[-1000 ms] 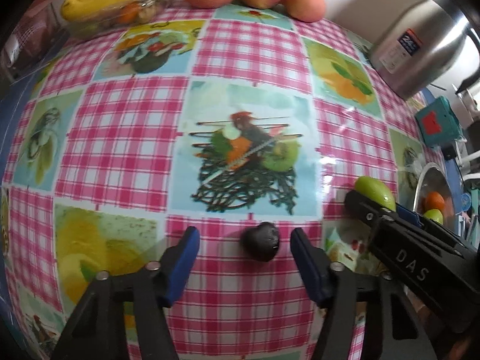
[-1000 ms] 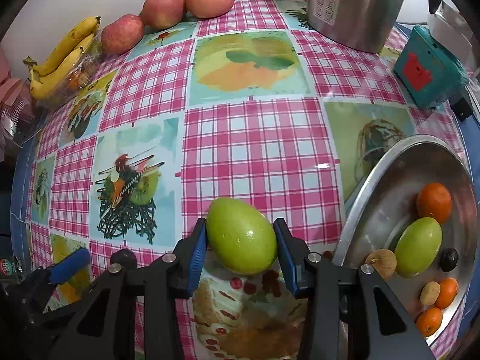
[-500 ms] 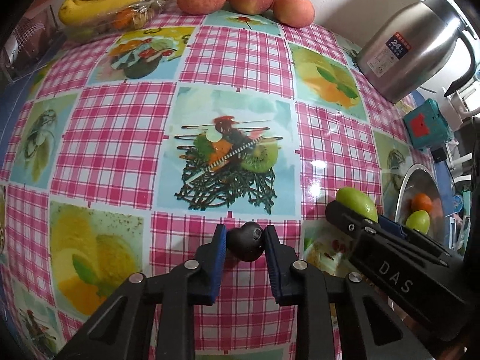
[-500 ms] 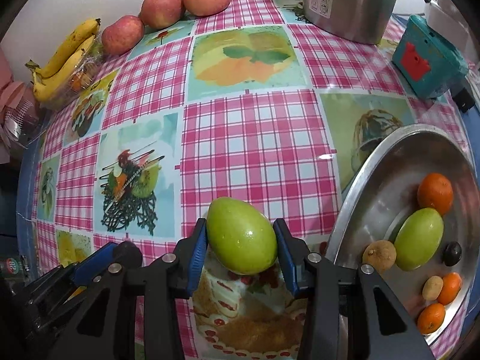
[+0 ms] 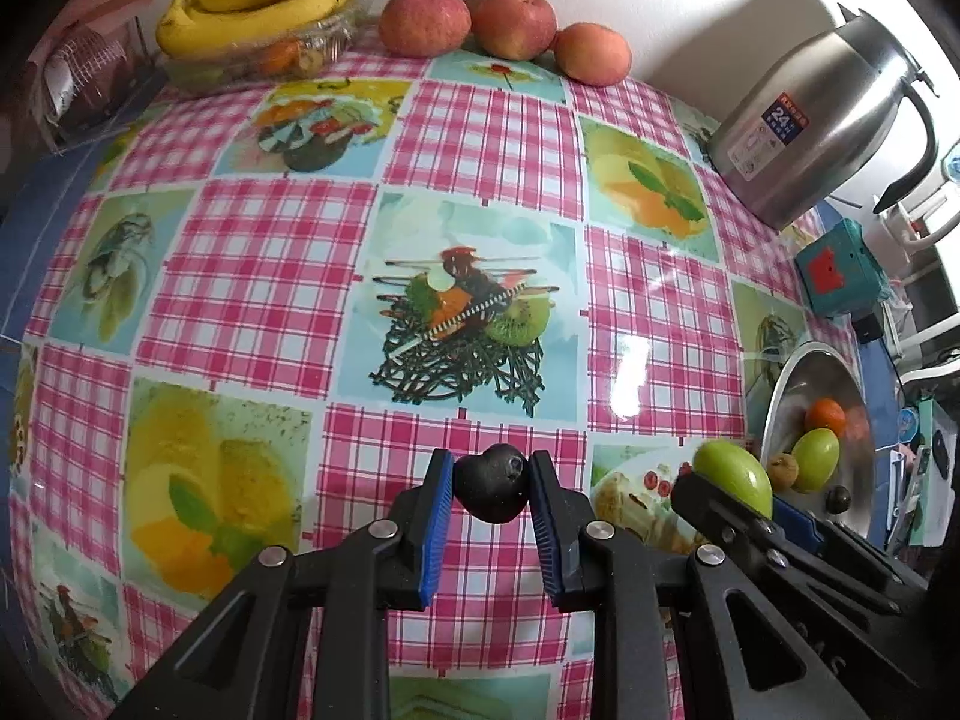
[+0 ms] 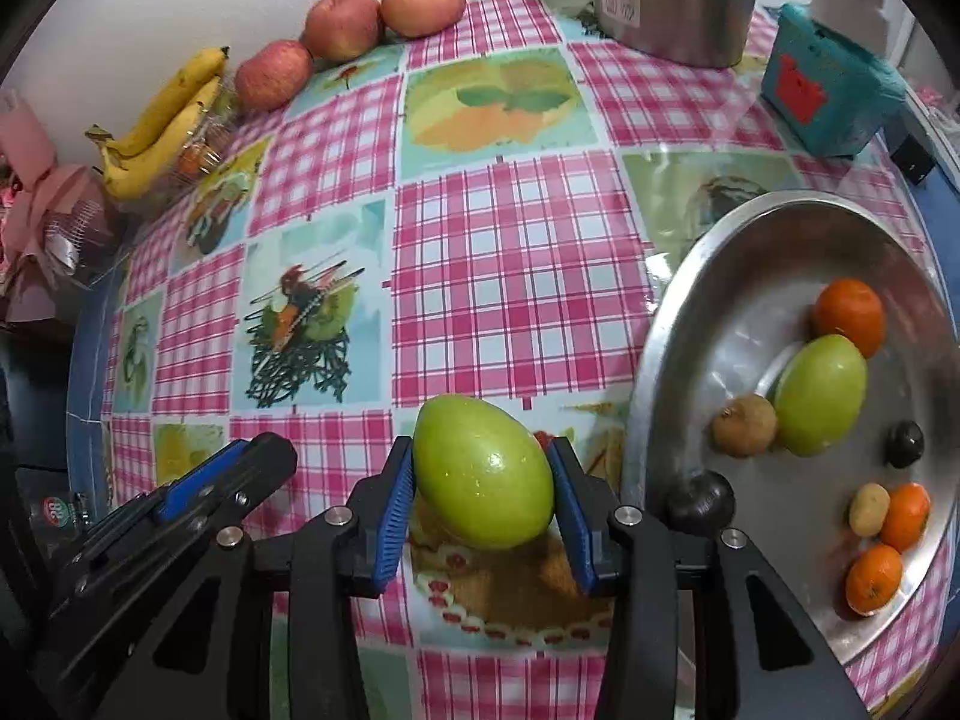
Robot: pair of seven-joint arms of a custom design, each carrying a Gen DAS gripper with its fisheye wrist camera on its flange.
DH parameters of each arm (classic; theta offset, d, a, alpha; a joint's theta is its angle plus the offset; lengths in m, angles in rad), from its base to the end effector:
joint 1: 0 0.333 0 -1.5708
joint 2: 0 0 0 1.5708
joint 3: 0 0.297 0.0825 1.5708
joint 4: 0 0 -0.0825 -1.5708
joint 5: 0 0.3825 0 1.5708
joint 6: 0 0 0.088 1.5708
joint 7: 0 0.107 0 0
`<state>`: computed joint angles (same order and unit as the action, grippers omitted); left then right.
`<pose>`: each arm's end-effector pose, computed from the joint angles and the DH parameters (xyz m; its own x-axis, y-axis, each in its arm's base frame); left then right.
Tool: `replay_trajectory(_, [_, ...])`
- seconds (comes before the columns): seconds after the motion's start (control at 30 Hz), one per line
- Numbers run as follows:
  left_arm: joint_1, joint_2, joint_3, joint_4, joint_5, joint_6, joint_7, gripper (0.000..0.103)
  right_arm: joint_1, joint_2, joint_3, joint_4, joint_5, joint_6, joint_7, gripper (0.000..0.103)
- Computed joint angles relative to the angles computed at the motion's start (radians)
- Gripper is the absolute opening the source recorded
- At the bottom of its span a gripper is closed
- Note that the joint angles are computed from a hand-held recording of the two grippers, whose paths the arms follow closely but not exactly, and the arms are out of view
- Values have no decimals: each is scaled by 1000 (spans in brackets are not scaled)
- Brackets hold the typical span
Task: Organize fruits
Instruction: 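Carry the plum and green fruit over the steel plate with both tools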
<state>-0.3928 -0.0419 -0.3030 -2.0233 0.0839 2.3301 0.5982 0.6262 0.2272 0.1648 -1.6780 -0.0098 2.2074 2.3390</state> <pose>0.4397 -0.3677 0.4846 0.1895 -0.9550 0.2282 -0.9323 -0.2479 -0.2635 0.4639 0.4569 0.4820 0.0401 -0.9727 -0.2287 -0.9804 0.0058 -0.1968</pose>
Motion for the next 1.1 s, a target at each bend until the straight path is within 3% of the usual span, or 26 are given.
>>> replay_trajectory(0.27, [-15, -35, -14, 14, 44, -19, -17, 27, -17, -112, 13, -108, 5, 36, 27, 46])
replay_trajectory(0.6, [-58, 84, -38, 165, 68, -38, 17, 27, -70, -249, 21, -241, -29, 33, 95, 46])
replay_trajectory(0.77, [-93, 166, -50, 262, 85, -54, 64, 27, -121, -302, 22, -292, -75, -35, 171, 46])
replay_trajectory(1.1, [-190, 319, -63, 445, 150, -113, 159, 27, -190, -382, 22, -395, -30, -24, 188, 46])
